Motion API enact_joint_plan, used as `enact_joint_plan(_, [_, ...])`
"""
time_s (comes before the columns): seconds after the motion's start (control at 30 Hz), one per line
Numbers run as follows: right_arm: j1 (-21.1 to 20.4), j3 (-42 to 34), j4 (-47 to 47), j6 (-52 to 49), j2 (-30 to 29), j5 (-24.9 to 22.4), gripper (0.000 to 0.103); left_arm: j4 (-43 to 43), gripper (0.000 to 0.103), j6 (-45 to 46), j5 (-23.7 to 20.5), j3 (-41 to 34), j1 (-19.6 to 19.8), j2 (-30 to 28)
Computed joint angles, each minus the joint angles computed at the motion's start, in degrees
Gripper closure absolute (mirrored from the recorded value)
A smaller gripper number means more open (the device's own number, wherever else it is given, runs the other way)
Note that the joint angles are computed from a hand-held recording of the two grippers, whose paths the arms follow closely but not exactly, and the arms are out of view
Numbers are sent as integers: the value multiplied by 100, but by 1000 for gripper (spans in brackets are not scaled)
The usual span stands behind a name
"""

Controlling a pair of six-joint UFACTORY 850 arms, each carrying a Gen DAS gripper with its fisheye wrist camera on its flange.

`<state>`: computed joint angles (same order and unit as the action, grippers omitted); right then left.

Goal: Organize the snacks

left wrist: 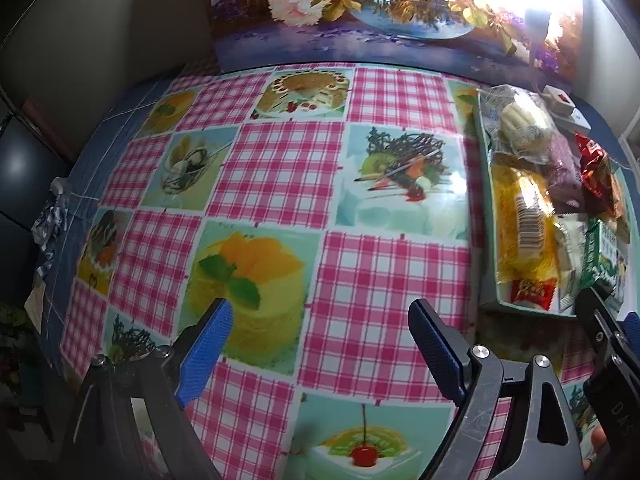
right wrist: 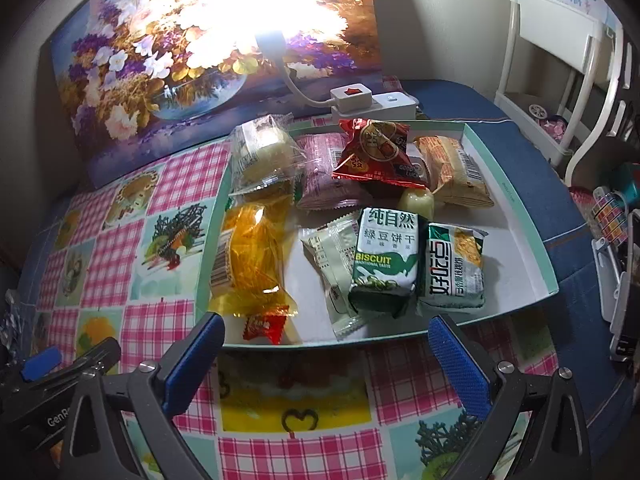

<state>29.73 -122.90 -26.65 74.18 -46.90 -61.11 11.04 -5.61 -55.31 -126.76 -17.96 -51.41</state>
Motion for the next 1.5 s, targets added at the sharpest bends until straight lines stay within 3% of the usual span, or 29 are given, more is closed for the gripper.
enact_joint_plan(0.3, [48,44,70,-140,6,-77,0,210,13,-119,147,505,54,270])
enact_joint_plan(1.5, [91,-347,223,-710,-248,-343,0,517,13,-391,435,635,82,344])
